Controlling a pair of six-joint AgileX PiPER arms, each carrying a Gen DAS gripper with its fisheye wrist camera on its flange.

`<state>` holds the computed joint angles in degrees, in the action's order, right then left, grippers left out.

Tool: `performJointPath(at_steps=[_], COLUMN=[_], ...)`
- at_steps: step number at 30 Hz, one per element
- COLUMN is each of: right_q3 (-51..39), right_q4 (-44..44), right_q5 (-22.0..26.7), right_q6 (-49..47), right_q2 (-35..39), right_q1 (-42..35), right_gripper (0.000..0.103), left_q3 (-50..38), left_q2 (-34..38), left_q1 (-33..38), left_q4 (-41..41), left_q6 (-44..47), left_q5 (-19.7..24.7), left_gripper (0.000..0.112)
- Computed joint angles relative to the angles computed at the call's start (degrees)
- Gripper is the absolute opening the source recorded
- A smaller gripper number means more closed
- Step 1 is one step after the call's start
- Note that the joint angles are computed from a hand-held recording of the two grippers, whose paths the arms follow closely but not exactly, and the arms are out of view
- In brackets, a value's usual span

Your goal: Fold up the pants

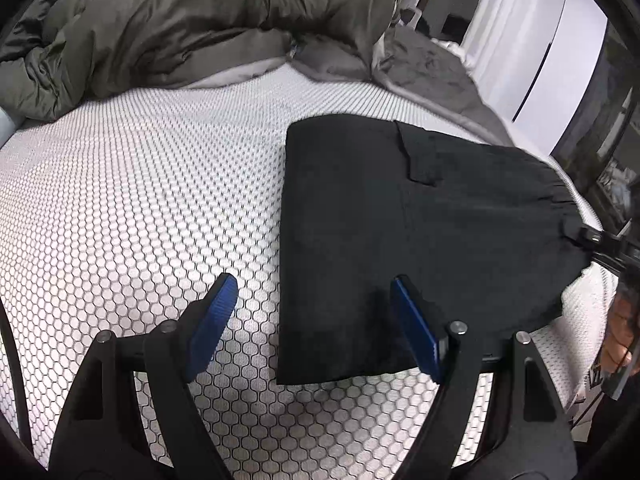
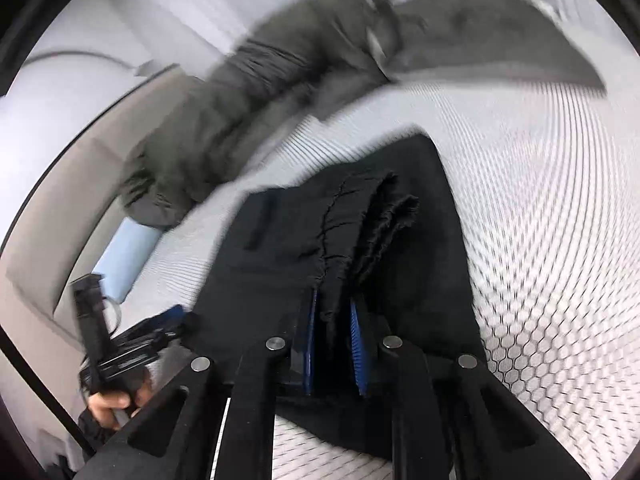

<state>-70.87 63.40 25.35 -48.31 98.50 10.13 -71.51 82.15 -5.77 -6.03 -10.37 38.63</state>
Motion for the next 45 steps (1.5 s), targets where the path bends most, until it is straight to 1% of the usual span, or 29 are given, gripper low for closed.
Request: performJointPath(at_steps=[2,4,6,8,10,12,14,15,16,18,19,20,22,23,24,25,26,28,29,31,33,34,36,37,38,40,42,44,45], right_q3=[1.98,3.20,1.69,-0.50,-0.53,1.29,5.80,6.46,5.84,2.27,-0.18,-2.72,-10.32,-12.84,-15.12,-15.60,-15.18,-13.72,-12.39,-11.09,-10.86,-11.05,-12.99,-13.20,-14.85,-21.89,-28.60,-33.59,-33.30], right_q4=[-1.28,-3.40,-10.94,-20.94,-23.46,-29.02,-30.34,-28.13,-23.66,-21.19,-23.33,-26.96,-34.78,-39.20,-44.93,-48.51,-50.33,-56.01,-55.68,-49.69,-49.81,-51.52,-49.53,-49.54,-50.22,-53.12,-54.16,-57.94,-59.65], right_q5=[0.00,1.16,2.00,0.54,0.01,-4.09,-12.67,-14.76,-14.56,-10.80,-9.54,-8.24,-2.24,-0.16,1.26,1.08,0.75,0.95,0.52,1.08,0.66,0.35,-0.07,-0.81,-1.03,1.03,4.05,8.01,8.37], right_q6=[0.79,3.31,11.26,19.53,21.52,25.85,25.93,23.24,18.51,15.59,17.38,20.77,27.66,31.46,35.82,38.91,40.15,44.81,44.27,39.26,39.12,40.99,39.29,39.46,40.15,43.27,44.59,46.91,48.04], right_q2=[-2.59,-2.24,1.23,5.07,4.67,1.08,-3.47,-4.67,-4.18,-1.14,1.33,3.56,10.11,11.95,14.39,15.27,15.03,13.15,12.03,10.59,10.38,10.30,10.66,10.36,11.31,15.77,20.79,24.94,24.82], right_q1=[0.17,-1.00,-1.48,-0.21,0.50,2.69,5.00,6.16,6.77,7.92,9.25,10.25,11.78,12.10,12.72,13.55,13.56,12.38,11.45,9.62,10.04,10.59,11.23,12.19,12.91,14.69,15.06,14.70,14.66], right_gripper=[0.014,0.014,0.014,0.019,0.025,0.036,0.038,0.037,0.035,0.031,0.031,0.031,0.030,0.030,0.027,0.022,0.020,0.020,0.018,0.017,0.017,0.022,0.027,0.029,0.030,0.031,0.031,0.031,0.030], left_q3=[0.05,-0.06,-0.80,-1.37,-1.36,-0.40,0.93,0.74,0.10,-1.48,-2.88,-5.06,-5.02,-4.85,-4.56,-4.09,-3.26,-1.03,0.36,1.31,0.63,0.08,-1.83,-3.27,-5.60,-10.91,-13.93,-14.50,-14.93], left_q2=[-0.73,-0.49,1.23,2.98,2.60,0.01,-2.50,-2.48,-1.80,0.81,2.90,5.88,7.55,7.61,7.23,6.69,5.80,3.94,2.68,1.71,1.45,1.19,1.44,2.14,3.87,9.12,13.41,15.07,15.37], left_q1=[0.04,-0.38,-1.45,-2.28,-2.67,-3.76,-6.40,-7.36,-8.41,-11.07,-11.88,-13.11,-14.58,-14.26,-13.22,-10.38,-7.96,-5.03,-4.02,-2.54,-3.59,-4.12,-5.48,-6.01,-6.80,-7.39,-7.22,-5.12,-3.73], left_q4=[-0.67,0.21,2.50,4.15,5.13,6.53,9.32,9.16,8.35,6.09,3.79,3.50,5.77,5.06,3.28,-0.78,-4.81,-6.00,-5.43,-7.40,-4.26,-3.67,-4.90,-4.97,-4.25,-3.97,-4.00,-8.12,-10.66], left_q6=[1.00,0.83,-0.23,-1.51,-3.08,-3.63,-4.14,-3.02,-0.97,4.47,8.65,10.66,10.41,11.61,13.76,17.92,21.31,22.55,22.17,24.56,21.61,20.78,21.63,21.71,21.11,19.64,17.79,21.34,23.04], left_q5=[0.35,0.80,2.19,3.17,3.06,1.22,-2.35,-2.95,-3.32,-3.54,-2.62,-0.53,-0.92,-0.85,-0.55,0.30,0.87,0.30,-0.27,0.03,0.41,0.75,0.04,0.14,0.47,2.48,3.88,3.84,4.41], left_gripper=[0.077,0.077,0.077,0.077,0.077,0.077,0.077,0.077,0.077,0.067,0.047,0.031,0.024,0.017,0.013,0.004,0.001,0.001,0.001,0.001,0.001,0.001,0.002,0.006,0.012,0.017,0.017,0.012,0.011])
